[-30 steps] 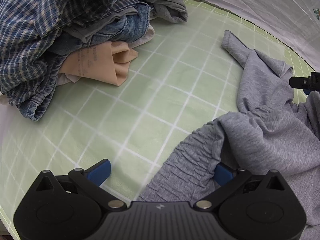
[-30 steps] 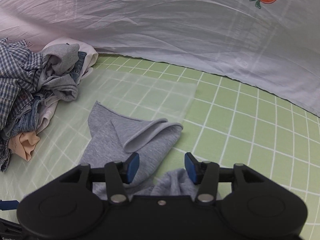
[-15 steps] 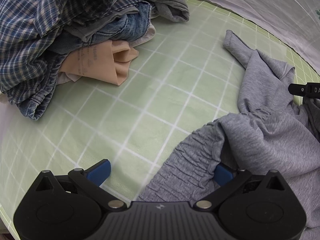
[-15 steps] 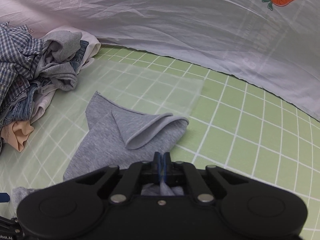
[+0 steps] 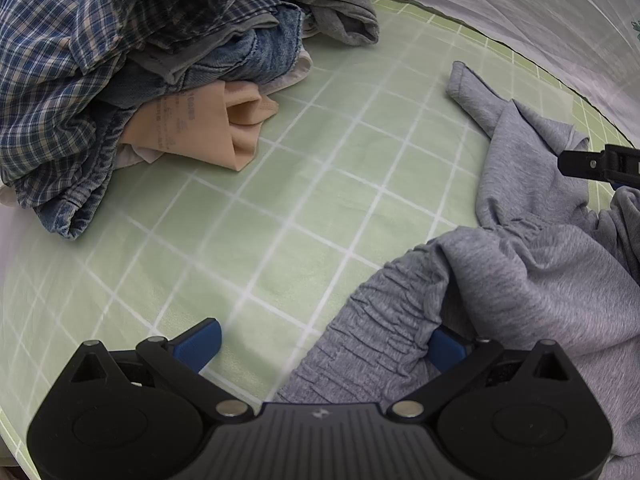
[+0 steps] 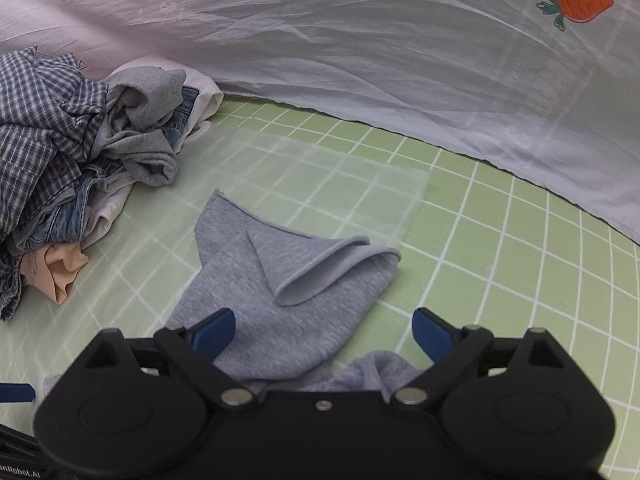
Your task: Fold clothes
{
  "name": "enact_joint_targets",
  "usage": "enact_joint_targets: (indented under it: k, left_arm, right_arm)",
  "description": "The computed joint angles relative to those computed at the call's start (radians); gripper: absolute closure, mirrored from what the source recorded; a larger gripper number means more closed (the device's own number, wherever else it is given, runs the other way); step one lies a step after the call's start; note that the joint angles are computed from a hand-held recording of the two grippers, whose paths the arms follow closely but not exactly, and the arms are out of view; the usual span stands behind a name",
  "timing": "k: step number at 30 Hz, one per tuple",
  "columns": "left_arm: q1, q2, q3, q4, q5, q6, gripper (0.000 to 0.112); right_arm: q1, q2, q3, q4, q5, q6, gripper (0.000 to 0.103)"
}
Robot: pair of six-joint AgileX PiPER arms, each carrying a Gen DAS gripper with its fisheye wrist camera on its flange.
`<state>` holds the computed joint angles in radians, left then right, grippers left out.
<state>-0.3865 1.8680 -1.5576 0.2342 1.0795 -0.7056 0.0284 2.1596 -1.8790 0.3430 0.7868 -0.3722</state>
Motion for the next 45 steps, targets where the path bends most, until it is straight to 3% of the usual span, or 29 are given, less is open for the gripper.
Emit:
enact_joint_targets:
  k: [1, 3, 4, 5, 7, 11, 17, 23, 26, 30, 33, 35, 38, 39, 43, 45]
  left_arm:
    - [0.000, 0.000, -0.001, 0.000, 0.001, -0.001, 0.009]
    - [-0.001, 0.001, -0.004, 0.000, 0.003, -0.002, 0.009]
    - [-0.002, 0.001, -0.004, 0.001, 0.004, -0.004, 0.009]
    - [-0.003, 0.002, -0.005, 0.001, 0.005, -0.007, 0.009]
    - [-0.004, 0.002, -0.005, 0.002, 0.006, -0.010, 0.009]
    - [-0.002, 0.002, -0.005, 0.000, 0.005, -0.005, 0.009]
    - [-0.004, 0.000, -0.002, 0.003, 0.002, -0.009, 0.009]
    - [-0.004, -0.002, 0.003, 0.003, -0.002, -0.007, 0.009]
    - [-0.004, -0.003, 0.004, 0.004, -0.003, -0.009, 0.009]
    - [-0.004, 0.001, -0.003, 0.004, 0.003, -0.017, 0.009]
    - [0.000, 0.008, -0.015, -0.002, 0.014, -0.013, 0.009]
    - [0.005, 0.013, -0.024, -0.009, 0.022, -0.003, 0.009]
    - [0.023, 0.042, -0.079, -0.038, 0.069, 0.016, 0.009]
    - [0.028, 0.051, -0.094, -0.039, 0.081, 0.003, 0.009]
    - [0.040, 0.078, -0.137, -0.033, 0.107, -0.028, 0.009]
    - [0.041, 0.086, -0.147, -0.029, 0.105, -0.025, 0.009]
  right_arm:
    - [0.003, 0.002, -0.002, -0.005, -0.001, -0.006, 0.017]
    - [0.008, 0.007, -0.006, -0.015, -0.003, -0.018, 0.044]
    - [0.006, 0.018, -0.025, -0.006, 0.013, -0.025, 0.066]
    - [0.003, 0.029, -0.044, 0.003, 0.031, -0.032, 0.074]
    - [-0.003, 0.052, -0.085, 0.020, 0.066, -0.045, 0.078]
    - [0.007, 0.064, -0.109, -0.011, 0.078, -0.072, 0.102]
    - [-0.048, -0.015, 0.017, -0.037, -0.041, -0.040, 0.102]
    - [-0.218, -0.135, 0.216, -0.262, -0.174, 0.078, 0.103]
    - [-0.356, -0.156, 0.239, -0.317, -0.144, 0.182, 0.103]
    - [-0.447, -0.172, 0.252, -0.182, -0.101, 0.151, 0.101]
    - [-0.378, -0.169, 0.266, -0.174, -0.121, 0.121, 0.091]
    - [-0.324, -0.136, 0.229, -0.114, -0.110, 0.086, 0.057]
    - [-0.247, -0.087, 0.155, -0.041, -0.098, 0.012, 0.049]
    - [-0.232, -0.068, 0.115, -0.004, -0.071, -0.015, 0.047]
    - [-0.184, 0.041, -0.098, 0.130, 0.084, -0.071, 0.023]
    - [-0.159, 0.087, -0.178, 0.145, 0.132, -0.061, 0.023]
